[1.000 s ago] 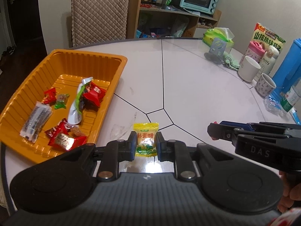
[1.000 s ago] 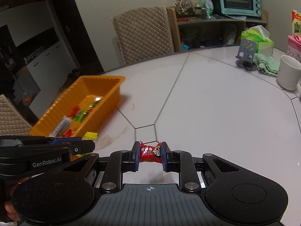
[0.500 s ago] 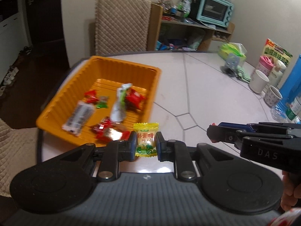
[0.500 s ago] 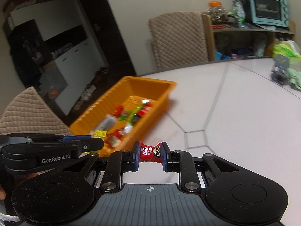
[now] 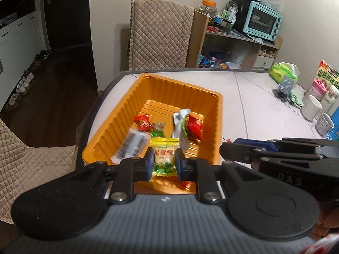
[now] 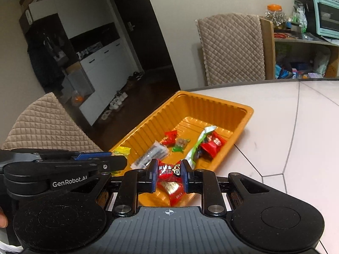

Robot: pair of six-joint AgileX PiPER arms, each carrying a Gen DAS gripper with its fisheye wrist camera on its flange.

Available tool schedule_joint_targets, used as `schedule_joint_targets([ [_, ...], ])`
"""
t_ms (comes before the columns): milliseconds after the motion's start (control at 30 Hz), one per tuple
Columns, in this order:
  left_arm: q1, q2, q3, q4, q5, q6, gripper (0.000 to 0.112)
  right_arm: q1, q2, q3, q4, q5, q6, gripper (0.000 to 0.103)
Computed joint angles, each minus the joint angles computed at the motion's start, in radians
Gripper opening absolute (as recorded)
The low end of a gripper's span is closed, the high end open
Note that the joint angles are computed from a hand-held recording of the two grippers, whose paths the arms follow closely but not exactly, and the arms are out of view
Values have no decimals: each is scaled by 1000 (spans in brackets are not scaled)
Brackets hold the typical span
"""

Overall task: Organize snacks
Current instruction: 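Carry the yellow packet and red candy over the orange tray with both grippers, then open both grippers to drop the candies into the orange tray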

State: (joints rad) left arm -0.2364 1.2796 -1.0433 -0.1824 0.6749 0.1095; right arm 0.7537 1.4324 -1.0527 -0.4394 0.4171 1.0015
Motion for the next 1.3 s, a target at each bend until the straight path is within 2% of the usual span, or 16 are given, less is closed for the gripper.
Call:
schedule_joint_targets([
  [167,49,66,-41,-57,-7,81,18,-32,90,-67,51,-10,-59,23],
  [400,70,167,-113,-85,-16,133,18,-83,150,-114,109,-23,-125,23],
  [900,37,340,-213,-81,-47,168,19,-146,184,-130,133,-43,-134,23],
  [1300,73,356,-242,-124,-31,213,26,-155,185,-138,155,-41,-152,23],
])
